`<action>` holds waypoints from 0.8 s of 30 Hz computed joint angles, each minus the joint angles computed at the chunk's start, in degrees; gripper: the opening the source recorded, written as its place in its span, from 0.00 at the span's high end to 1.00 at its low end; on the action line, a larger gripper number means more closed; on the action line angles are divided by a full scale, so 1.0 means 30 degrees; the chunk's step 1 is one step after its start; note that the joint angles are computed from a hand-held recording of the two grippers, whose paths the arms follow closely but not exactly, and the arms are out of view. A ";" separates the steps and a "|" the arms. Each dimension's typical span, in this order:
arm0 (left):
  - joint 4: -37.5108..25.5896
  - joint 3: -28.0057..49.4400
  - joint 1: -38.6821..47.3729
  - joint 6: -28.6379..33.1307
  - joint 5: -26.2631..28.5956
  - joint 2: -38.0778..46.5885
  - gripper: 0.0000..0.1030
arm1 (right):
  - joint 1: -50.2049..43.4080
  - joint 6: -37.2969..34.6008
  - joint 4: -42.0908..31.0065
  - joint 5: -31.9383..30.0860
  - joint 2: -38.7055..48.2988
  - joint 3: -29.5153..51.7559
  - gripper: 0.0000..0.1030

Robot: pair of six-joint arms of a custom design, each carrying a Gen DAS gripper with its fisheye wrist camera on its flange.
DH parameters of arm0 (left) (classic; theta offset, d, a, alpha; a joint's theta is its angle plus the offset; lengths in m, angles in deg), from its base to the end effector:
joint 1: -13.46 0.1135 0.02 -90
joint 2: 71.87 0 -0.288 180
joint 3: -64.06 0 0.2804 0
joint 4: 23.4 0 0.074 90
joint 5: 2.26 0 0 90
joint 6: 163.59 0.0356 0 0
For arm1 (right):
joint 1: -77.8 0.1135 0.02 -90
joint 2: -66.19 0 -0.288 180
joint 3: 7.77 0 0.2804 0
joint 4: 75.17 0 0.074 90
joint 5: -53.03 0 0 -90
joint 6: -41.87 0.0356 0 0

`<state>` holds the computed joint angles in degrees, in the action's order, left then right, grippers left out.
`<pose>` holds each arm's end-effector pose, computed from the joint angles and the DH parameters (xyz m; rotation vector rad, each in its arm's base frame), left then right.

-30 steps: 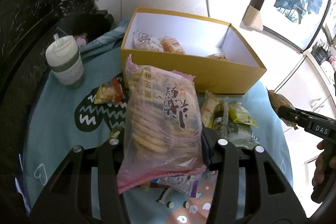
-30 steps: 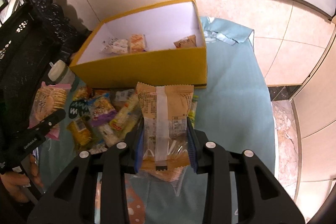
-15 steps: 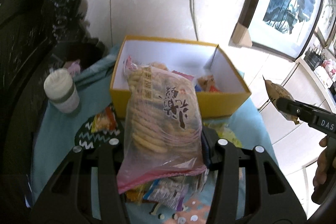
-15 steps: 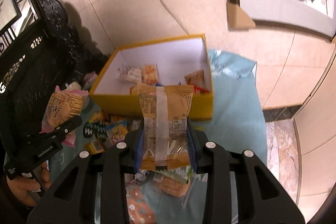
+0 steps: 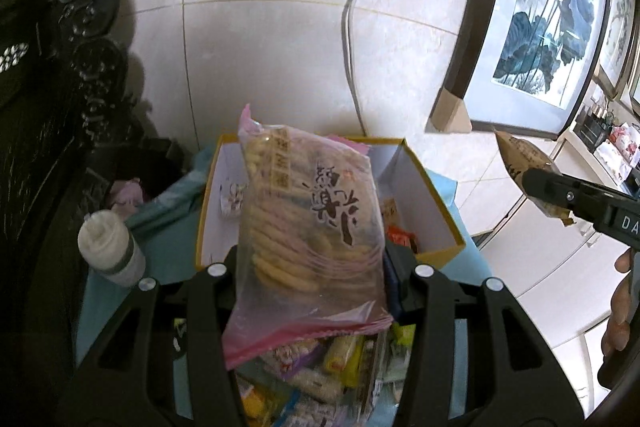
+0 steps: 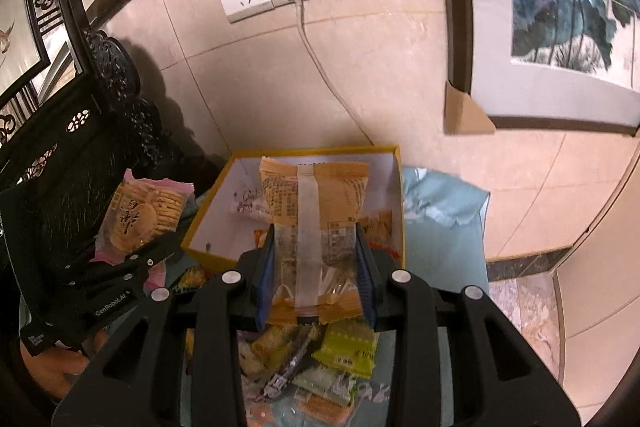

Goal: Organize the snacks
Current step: 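Carry both bags over the yellow box and open both tools to drop them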

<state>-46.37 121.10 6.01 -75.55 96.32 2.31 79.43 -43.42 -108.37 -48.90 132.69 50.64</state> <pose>0.2898 -0.0433 0.2376 0.1881 2.2666 -0.2567 0.2642 0.0149 0.2663 -0.0467 2.2897 0.2959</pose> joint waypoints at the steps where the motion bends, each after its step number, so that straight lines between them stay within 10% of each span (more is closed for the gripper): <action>1: 0.0019 0.0389 -0.0025 0.0018 -0.0002 0.0387 0.53 | 0.0086 -0.0069 0.0093 0.0083 0.0389 0.0319 0.66; 16: 0.0092 0.5406 -0.0026 0.0245 -0.0866 0.5891 0.51 | 0.0108 0.0326 0.1441 0.0393 0.5907 0.4224 0.64; 19: -0.0451 0.6903 -0.0184 0.0183 -0.2161 0.7534 0.13 | 0.0161 0.0617 0.0767 0.0850 0.7824 0.5804 0.57; 24: -0.0600 0.7120 0.0118 0.0263 -0.2745 0.8409 0.12 | -0.0058 0.0728 0.1235 0.0752 0.7906 0.5246 0.57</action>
